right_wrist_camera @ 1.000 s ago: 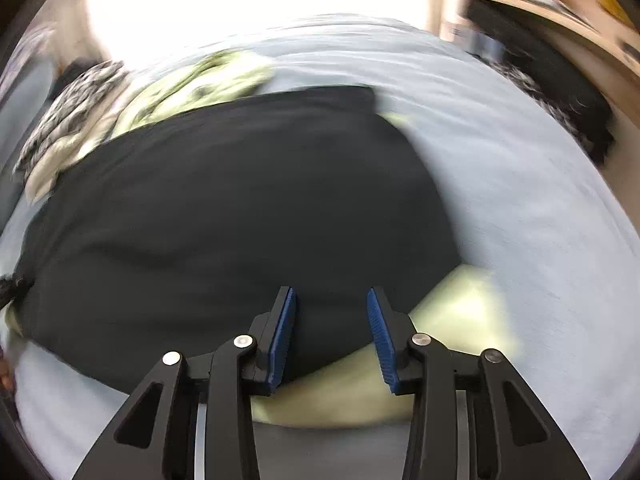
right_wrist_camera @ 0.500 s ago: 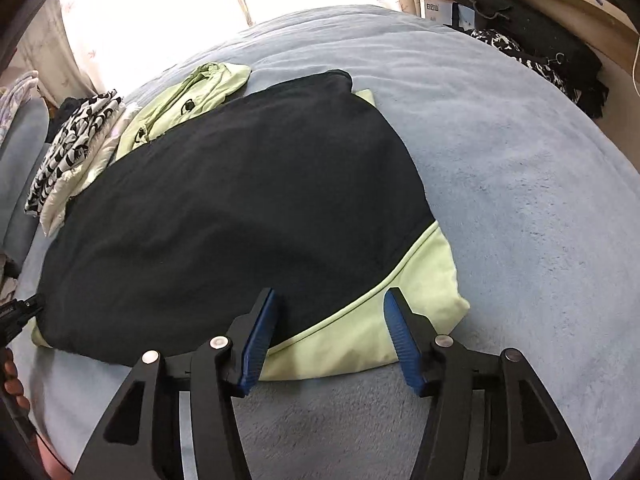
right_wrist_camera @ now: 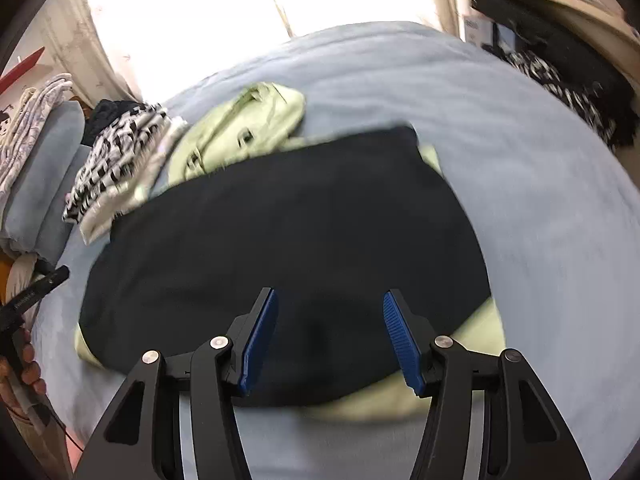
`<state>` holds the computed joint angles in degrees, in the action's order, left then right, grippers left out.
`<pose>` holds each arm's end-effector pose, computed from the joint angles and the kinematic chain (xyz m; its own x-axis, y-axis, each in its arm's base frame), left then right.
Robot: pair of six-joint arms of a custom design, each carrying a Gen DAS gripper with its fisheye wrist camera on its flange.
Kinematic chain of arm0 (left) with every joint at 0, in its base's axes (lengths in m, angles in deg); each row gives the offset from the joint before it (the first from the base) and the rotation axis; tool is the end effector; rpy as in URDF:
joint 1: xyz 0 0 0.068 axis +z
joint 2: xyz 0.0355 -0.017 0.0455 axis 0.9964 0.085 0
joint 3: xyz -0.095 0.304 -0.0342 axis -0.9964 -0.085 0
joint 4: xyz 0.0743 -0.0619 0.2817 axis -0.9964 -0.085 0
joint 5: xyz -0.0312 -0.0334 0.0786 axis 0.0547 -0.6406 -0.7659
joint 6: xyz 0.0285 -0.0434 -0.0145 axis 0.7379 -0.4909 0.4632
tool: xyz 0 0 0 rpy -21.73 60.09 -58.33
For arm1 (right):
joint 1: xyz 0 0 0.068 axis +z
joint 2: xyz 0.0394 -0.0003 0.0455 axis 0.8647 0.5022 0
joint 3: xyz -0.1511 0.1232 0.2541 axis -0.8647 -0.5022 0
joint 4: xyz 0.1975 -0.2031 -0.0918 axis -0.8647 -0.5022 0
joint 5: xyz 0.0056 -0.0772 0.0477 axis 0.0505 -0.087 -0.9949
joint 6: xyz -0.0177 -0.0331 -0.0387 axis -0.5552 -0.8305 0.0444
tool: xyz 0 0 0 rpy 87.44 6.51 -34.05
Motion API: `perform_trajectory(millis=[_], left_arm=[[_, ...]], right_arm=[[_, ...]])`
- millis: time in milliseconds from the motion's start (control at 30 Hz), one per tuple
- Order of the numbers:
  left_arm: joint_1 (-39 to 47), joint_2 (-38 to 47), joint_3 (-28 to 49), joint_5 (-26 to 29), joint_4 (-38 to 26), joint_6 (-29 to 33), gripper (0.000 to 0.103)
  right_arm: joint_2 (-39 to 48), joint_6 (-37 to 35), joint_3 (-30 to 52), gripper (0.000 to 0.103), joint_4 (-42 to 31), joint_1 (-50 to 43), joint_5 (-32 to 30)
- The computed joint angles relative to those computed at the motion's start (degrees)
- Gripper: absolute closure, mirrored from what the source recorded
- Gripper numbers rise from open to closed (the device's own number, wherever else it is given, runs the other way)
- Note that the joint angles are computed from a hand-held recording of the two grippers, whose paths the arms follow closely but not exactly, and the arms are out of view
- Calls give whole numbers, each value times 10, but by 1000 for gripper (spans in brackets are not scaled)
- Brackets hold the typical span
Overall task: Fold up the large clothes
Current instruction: 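Grasp the green hood with both tools, then flip the hood over onto the folded black bundle with both tools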
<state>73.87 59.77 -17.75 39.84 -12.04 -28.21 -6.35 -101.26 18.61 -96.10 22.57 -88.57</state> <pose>0.1914 -0.0355 0.2761 -0.7610 -0.0257 -0.6482 0.0173 0.9981 -0.0599 0.1227 -0.0746 0.2819 -0.8263 0.1839 -0.5323 0.0963 0.9774 0.1881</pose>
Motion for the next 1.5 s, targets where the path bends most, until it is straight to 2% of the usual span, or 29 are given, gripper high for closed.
perform_trajectory(millis=[100, 267, 333, 400, 500, 600, 700, 767, 933, 1067, 1200, 1233, 1267, 1300, 1333, 1433, 1500], left_arm=[[-25, 82, 60, -32, 31, 36, 70], [-37, 217, 176, -44, 79, 93, 67], [-34, 282, 231, -41, 101, 109, 58], [-29, 345, 290, -27, 107, 113, 57], [-21, 456, 400, 8, 84, 111, 57], [-14, 567, 511, 18, 48, 89, 57], [-3, 666, 611, 43, 8, 65, 57], [0, 710, 651, 41, -2, 56, 57], [9, 790, 730, 83, -25, 43, 57], [11, 847, 801, 94, -59, 40, 57], [7, 874, 824, 94, -74, 47, 57], [6, 880, 830, 89, -78, 50, 60], [5, 883, 830, 86, -77, 51, 67], [5, 881, 824, 94, -70, 52, 88], [5, 879, 821, 97, -67, 53, 98], [-9, 849, 778, 45, -33, 67, 103], [-13, 827, 756, 26, -22, 68, 103]], right_arm=[[67, 72, 61, 47, 60, 87, 45], [189, 137, 172, 47, 131, 158, 72], [246, 166, 217, 42, 155, 177, 74], [301, 199, 255, 37, 176, 190, 61], [398, 242, 315, 36, 190, 206, 38], [493, 280, 378, 36, 193, 234, 27], [565, 300, 410, 37, 211, 256, 35], [613, 308, 435, 37, 217, 266, 36], [688, 339, 465, 37, 257, 286, 51], [752, 351, 509, 39, 270, 292, 55], [808, 350, 570, 47, 251, 302, 68], [819, 353, 580, 51, 253, 306, 73], [832, 354, 590, 56, 256, 310, 77], [840, 348, 603, 70, 247, 314, 76], [848, 340, 614, 84, 239, 317, 83], [840, 319, 609, 98, 251, 333, 119], [808, 312, 576, 98, 270, 333, 121]])
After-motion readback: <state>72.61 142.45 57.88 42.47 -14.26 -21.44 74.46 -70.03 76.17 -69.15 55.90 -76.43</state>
